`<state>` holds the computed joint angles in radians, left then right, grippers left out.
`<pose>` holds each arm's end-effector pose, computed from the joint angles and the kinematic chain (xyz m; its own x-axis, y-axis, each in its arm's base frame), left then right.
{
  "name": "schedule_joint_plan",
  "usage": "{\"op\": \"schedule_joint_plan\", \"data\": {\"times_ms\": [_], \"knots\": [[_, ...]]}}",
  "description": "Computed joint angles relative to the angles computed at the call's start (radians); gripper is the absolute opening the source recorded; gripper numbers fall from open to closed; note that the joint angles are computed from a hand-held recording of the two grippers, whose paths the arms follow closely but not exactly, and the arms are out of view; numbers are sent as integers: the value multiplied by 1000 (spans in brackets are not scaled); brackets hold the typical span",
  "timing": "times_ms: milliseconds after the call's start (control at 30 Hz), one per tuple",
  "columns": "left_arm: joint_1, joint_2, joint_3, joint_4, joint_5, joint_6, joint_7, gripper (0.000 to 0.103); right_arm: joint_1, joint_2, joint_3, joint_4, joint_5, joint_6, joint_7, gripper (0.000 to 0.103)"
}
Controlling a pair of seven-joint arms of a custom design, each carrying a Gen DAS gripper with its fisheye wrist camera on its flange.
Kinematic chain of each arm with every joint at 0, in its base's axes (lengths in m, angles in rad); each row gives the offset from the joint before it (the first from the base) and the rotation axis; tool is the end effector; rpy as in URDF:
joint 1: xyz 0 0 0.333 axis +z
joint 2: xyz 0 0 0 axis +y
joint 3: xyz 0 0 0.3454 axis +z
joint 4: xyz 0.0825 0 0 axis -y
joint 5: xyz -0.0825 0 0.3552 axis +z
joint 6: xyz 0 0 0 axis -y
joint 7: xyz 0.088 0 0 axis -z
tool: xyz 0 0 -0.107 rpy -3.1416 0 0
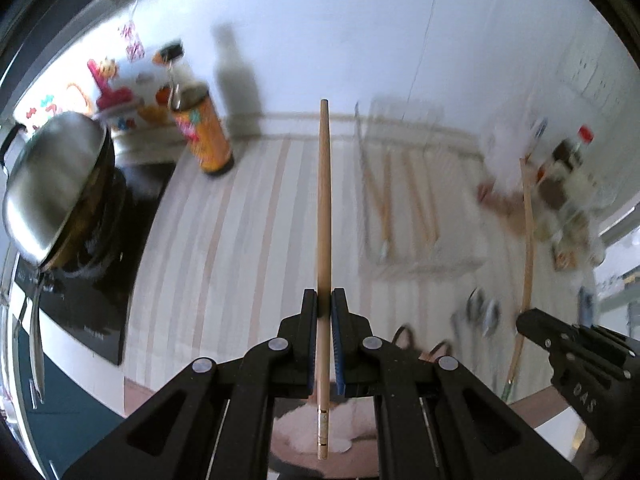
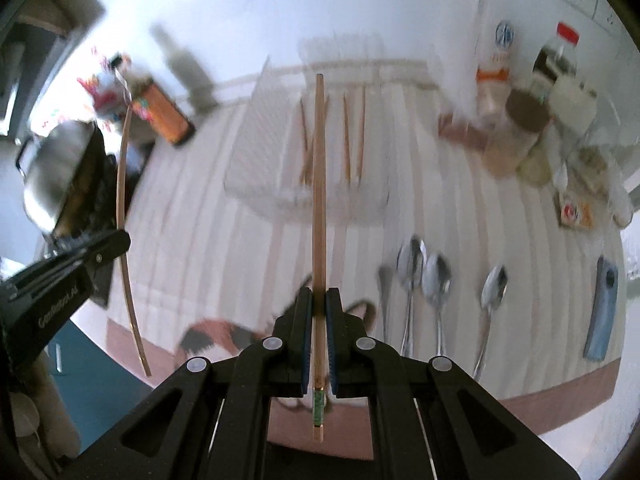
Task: Organize utensils
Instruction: 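Lift both chopsticks and carry them over the clear tray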
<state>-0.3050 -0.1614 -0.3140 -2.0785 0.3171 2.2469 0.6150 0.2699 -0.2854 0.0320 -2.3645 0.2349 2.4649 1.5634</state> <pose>0.4134 -0.2957 0.5690 0.1649 -0.9858 0.0307 -0.8848 -0.1616 -0.4370 0.4334 0.1357 0.5207 0.1871 -0.9634 -0.1919 -0.9265 -0.1082 -0.3605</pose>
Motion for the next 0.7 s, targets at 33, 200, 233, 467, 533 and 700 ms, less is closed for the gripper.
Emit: {"op": "schedule_joint_plan", "data": {"times_ms": [33, 200, 233, 467, 533, 700], "knots": [[2, 7, 5, 17, -7, 4, 9, 5, -2, 10, -11, 28, 10, 0, -8, 7], [7, 96, 28, 147, -57, 24, 72, 5, -22, 94, -37, 160, 49, -7, -43, 7], [8, 122, 33, 181, -71, 27, 88, 5, -27, 117, -39, 191, 59, -15, -52, 7], [9, 344, 68, 438, -195, -34, 212, 5, -73, 333, -29, 464, 96, -116, -93, 7], [10, 406, 77, 503, -229, -62, 237, 5, -83, 395, -19, 532, 80, -140, -83, 7], [20, 551, 86, 658, -312, -153, 312, 5, -92, 545, -3, 692, 22, -212, -39, 7]]}}
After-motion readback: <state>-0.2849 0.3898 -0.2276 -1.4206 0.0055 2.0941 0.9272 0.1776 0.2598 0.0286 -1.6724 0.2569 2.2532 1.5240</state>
